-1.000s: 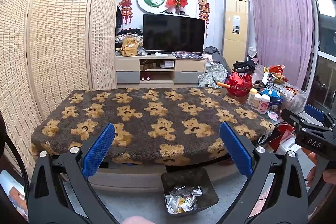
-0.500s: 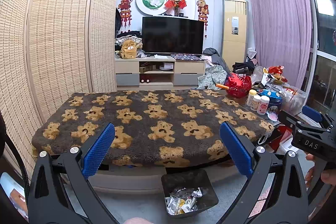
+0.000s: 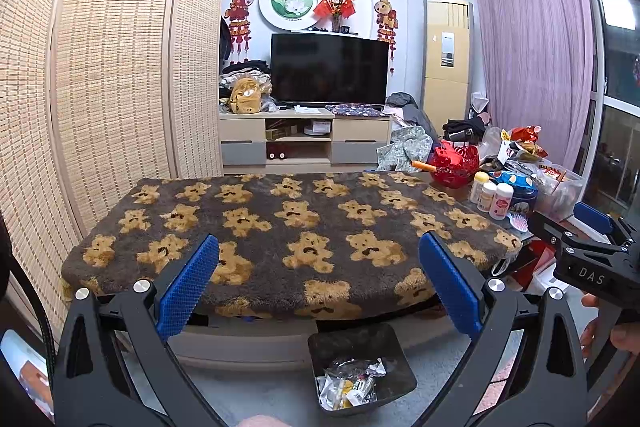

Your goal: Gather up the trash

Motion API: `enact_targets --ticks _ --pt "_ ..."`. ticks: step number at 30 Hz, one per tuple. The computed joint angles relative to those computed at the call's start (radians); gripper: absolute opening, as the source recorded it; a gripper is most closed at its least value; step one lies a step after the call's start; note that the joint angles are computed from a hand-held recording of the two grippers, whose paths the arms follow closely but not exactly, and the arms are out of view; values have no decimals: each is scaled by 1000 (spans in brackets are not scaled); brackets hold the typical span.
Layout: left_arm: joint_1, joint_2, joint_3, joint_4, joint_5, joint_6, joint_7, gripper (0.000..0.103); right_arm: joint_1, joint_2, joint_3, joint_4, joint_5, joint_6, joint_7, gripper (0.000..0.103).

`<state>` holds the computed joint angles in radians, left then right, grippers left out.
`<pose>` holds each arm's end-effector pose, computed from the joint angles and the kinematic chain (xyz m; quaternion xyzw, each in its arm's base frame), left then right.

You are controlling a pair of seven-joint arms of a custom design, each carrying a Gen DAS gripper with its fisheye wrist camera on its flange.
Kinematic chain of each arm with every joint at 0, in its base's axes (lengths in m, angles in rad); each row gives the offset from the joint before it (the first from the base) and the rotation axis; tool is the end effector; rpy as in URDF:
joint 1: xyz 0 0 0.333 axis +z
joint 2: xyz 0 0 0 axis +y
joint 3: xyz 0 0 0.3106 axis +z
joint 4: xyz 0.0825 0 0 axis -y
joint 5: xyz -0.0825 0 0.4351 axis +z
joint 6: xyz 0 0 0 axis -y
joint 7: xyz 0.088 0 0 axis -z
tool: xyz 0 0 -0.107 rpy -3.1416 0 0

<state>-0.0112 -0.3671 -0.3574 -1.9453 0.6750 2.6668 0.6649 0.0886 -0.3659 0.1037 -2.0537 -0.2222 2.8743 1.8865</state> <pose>0.4896 -0.2508 0.7366 -0.5939 0.5648 -0.4096 0.4007 0.5262 0.1261 0.7221 -0.6048 0.5639 -0.3675 0.4256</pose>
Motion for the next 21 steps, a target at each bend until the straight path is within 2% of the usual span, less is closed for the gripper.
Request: enact_targets --ticks 21 --pt "2 0 3 10 -4 -1 8 95 0 2 2 1 1 1 3 100"
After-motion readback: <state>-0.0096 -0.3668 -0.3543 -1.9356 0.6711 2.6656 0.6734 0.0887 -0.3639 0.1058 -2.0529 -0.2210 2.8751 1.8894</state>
